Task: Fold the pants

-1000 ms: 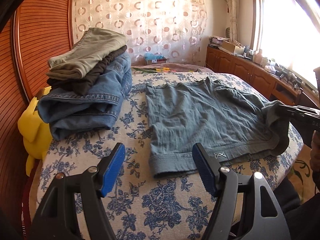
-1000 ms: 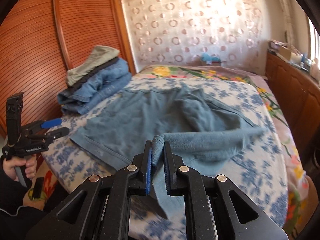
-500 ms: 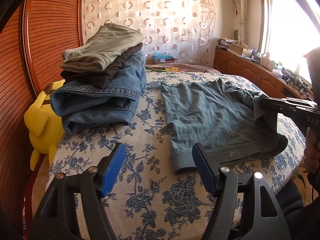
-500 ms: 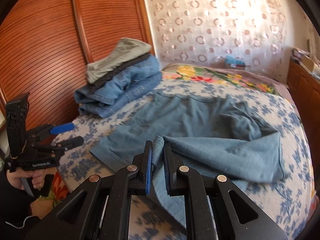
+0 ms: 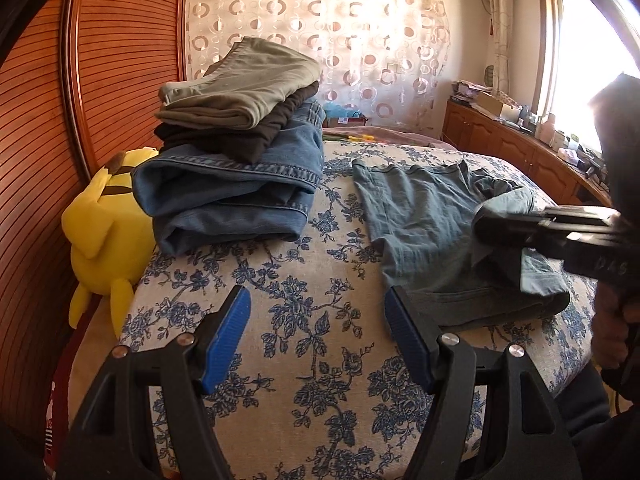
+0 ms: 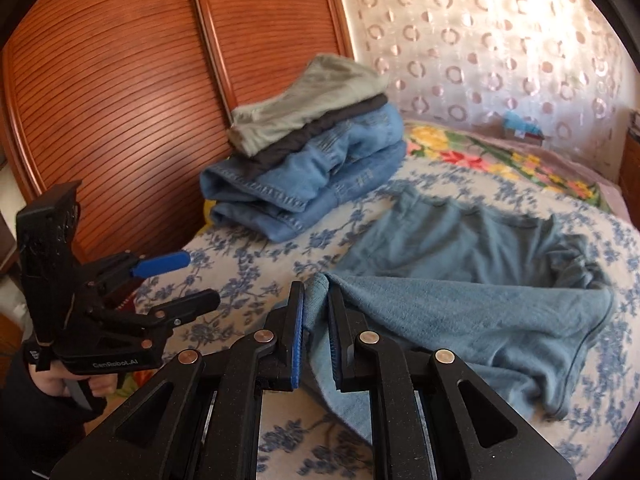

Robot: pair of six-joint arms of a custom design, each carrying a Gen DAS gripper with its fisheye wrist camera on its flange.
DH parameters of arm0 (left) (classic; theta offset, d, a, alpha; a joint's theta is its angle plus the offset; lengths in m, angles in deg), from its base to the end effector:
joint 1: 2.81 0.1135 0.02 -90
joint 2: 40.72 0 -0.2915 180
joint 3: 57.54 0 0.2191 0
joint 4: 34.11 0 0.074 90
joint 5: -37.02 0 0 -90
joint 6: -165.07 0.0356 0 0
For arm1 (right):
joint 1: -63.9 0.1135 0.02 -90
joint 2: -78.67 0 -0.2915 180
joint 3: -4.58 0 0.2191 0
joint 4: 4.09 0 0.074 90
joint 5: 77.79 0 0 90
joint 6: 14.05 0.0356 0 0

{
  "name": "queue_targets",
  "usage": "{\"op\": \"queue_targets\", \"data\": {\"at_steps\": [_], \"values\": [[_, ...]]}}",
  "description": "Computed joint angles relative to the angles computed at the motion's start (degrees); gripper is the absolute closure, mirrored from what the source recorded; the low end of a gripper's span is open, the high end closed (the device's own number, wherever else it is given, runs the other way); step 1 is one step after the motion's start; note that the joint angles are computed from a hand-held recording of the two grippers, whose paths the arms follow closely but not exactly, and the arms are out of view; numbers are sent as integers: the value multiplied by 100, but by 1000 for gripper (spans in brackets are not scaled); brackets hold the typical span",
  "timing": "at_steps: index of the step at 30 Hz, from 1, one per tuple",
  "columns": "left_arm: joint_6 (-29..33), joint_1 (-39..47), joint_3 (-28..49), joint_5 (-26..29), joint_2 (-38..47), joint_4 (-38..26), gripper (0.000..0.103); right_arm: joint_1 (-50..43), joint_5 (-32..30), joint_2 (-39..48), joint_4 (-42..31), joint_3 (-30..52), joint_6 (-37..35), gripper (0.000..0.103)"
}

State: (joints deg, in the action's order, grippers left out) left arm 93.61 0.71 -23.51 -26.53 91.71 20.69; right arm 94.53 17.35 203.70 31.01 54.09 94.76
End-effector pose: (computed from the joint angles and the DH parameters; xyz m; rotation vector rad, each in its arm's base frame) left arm 0.2618 0.0002 0.0389 0.5179 2.1973 -0.3339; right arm 0.2817 0.1631 0.0691 -0.1891 2.2897 0.3500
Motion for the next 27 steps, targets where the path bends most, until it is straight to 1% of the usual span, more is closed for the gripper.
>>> {"op": "queue_targets", "data": {"at_steps": [2, 4, 7, 8, 9, 11, 18, 21, 22, 27], "values": [[6, -15, -3, -10, 19, 10, 33, -30, -36, 156, -63, 91, 45, 91], [8, -48, -18, -24, 25, 26, 33, -68, -47, 245, -108, 118, 77, 86], [-3, -138, -32, -64, 22, 48, 33, -109, -12, 215, 38, -76, 82, 78], [-6, -183, -42, -83, 20, 60, 33, -101, 71, 138, 75, -195, 88, 70], [-16, -230, -53, -105, 13, 74, 33, -77, 210, 70, 128, -308, 92, 66], [-39, -321, -51, -140, 13, 87, 33, -44, 532, -69, 397, -637, 95, 66], [-162, -746, 74, -334, -42, -48, 33, -424, 759, -300, 1259, -1702, -87, 62], [-222, -970, 121, -430, -78, -112, 33, -675, 823, -142, 1785, -2134, -183, 60], [-241, -1042, 147, -457, -89, -147, 33, -845, 783, -5, 2074, -2317, -214, 60], [-311, -1447, 301, -616, -123, -381, 33, -1473, 648, 584, 2907, -2774, -415, 59]]}}
